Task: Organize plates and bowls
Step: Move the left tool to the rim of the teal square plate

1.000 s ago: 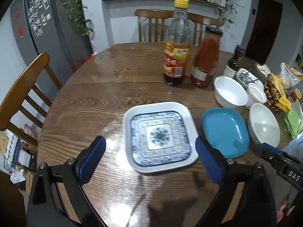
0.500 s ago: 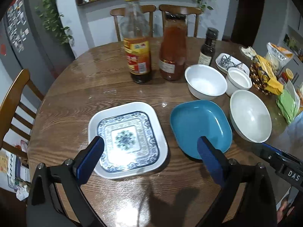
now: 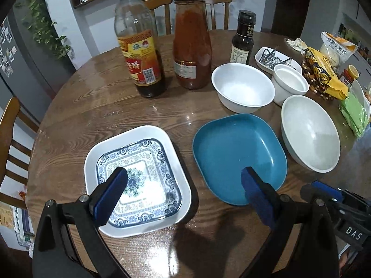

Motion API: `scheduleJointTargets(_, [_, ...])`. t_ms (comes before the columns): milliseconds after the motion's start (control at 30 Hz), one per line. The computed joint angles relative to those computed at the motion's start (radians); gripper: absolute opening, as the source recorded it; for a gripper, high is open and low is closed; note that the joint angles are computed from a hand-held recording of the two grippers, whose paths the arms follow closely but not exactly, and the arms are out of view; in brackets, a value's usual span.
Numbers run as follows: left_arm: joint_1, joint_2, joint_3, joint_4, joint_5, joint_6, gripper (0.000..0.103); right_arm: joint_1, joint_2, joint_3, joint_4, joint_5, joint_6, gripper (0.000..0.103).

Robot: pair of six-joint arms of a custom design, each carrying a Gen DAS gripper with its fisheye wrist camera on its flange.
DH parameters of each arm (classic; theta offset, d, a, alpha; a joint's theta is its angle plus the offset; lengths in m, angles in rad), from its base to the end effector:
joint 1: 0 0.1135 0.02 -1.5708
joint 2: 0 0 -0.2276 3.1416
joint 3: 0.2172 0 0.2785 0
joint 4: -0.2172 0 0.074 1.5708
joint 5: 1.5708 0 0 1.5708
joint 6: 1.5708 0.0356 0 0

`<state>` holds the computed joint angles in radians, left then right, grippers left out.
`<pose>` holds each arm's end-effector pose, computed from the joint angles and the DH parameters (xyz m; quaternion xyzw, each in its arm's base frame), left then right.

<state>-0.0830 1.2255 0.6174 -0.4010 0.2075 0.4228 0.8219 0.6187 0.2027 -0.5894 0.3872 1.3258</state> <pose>0.2569 -0.0287 0.1294 0.2669 0.9181 -0.0515 0.2885 0.1221 0.1116 0.1002 0.2869 0.8992 0.1525 0.2929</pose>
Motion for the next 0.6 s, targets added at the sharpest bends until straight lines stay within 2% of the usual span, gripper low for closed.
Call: scheduleJointTargets(600, [-0.062, 0.091, 0.043, 0.068, -0.021, -0.015, 0.099, -0.075, 0.132, 0.038, 0.073, -0.027, -0.043, 0.038])
